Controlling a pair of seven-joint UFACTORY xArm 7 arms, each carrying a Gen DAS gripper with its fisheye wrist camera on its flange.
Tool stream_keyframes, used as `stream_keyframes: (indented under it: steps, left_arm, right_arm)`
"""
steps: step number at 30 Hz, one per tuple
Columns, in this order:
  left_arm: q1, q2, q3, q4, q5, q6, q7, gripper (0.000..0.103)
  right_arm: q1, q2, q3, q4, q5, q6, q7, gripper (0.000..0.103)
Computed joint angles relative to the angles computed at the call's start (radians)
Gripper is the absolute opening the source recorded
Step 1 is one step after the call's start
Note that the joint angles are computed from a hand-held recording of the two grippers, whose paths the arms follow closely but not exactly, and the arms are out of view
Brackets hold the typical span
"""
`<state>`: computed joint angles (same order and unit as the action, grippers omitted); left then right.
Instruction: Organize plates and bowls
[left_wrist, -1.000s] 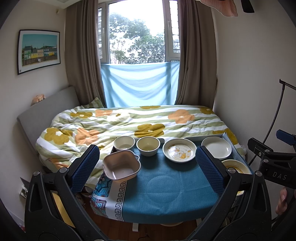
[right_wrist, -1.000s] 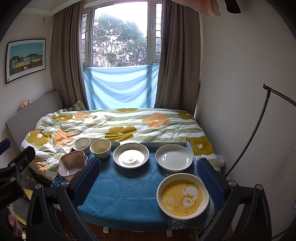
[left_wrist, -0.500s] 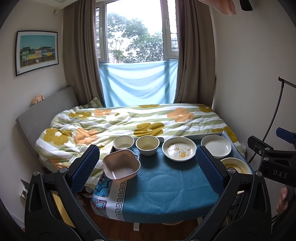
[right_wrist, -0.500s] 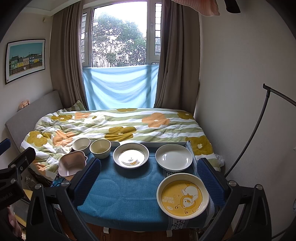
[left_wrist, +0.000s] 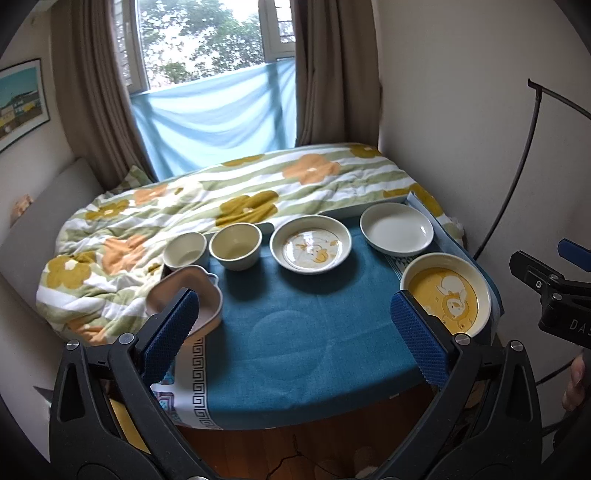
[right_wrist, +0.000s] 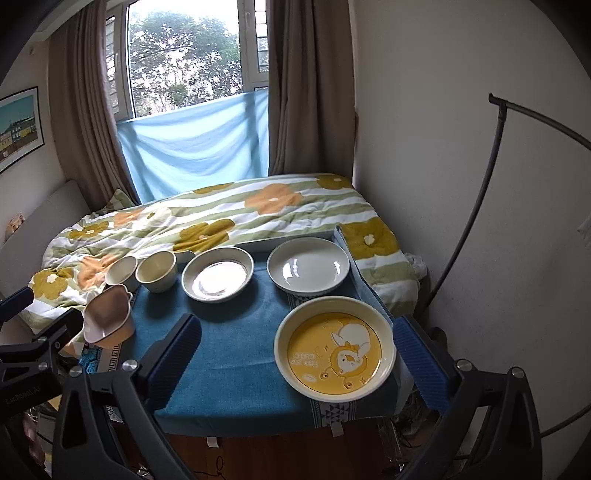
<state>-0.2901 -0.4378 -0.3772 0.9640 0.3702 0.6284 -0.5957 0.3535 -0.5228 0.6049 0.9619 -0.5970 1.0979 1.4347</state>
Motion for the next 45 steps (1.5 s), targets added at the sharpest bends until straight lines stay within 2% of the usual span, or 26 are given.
stream_keyframes:
  steps: [6,9,13,19,22,24,28,30,32,35,37,42,45]
  left_arm:
    - [-0.055,0.245,-0.002,0.100,0.002,-0.022,0.018,0.103]
    - [-0.099,0.393,0.017,0.181,0.004,-0.025,0.027,0.103]
    - [-0.160,0.608,0.049,0.324,-0.052,-0.010,0.091,0.103]
    - [-0.214,0.874,0.083,0.558,-0.184,0.056,0.216,0.098]
    - [-0.236,0.976,0.096,0.672,-0.248,0.104,0.276,0.090]
    - [-0.247,1.031,0.100,0.737,-0.292,0.133,0.317,0.076]
    - [-0.282,1.104,0.124,0.845,-0.356,0.206,0.374,0.055]
    - [-0.297,1.130,0.136,0.882,-0.384,0.228,0.397,0.039]
    - [-0.313,1.154,0.149,0.911,-0.399,0.246,0.409,0.033]
    - [-0.327,1.179,0.163,0.943,-0.414,0.265,0.414,0.029]
    - [-0.334,1.181,0.170,0.943,-0.419,0.269,0.409,0.029]
    - [-0.332,1.189,0.164,0.923,-0.445,0.241,0.414,0.021]
    - [-0.327,1.190,0.163,0.906,-0.455,0.218,0.417,0.020]
  right_arm:
    - [0.027,-0.101,-0.123,-0.211,0.122,-0.109,0.001,0.103]
    - [0.021,-0.146,-0.188,-0.334,0.186,-0.220,-0.012,0.103]
    - [-0.003,-0.175,-0.267,-0.479,0.278,-0.371,-0.056,0.102]
    - [-0.052,-0.137,-0.364,-0.614,0.389,-0.576,-0.189,0.087]
    - [-0.065,-0.109,-0.397,-0.645,0.448,-0.641,-0.255,0.076]
    - [-0.075,-0.094,-0.411,-0.657,0.477,-0.677,-0.296,0.070]
    - [-0.089,-0.085,-0.425,-0.674,0.524,-0.715,-0.360,0.061]
    - [-0.097,-0.085,-0.429,-0.680,0.539,-0.730,-0.389,0.054]
    - [-0.101,-0.077,-0.437,-0.678,0.552,-0.736,-0.423,0.047]
    - [-0.107,-0.077,-0.438,-0.676,0.568,-0.735,-0.457,0.033]
    - [-0.106,-0.077,-0.446,-0.679,0.584,-0.744,-0.480,0.031]
    - [-0.085,-0.043,-0.471,-0.677,0.630,-0.780,-0.543,0.017]
    - [-0.077,-0.026,-0.477,-0.683,0.657,-0.806,-0.566,0.016]
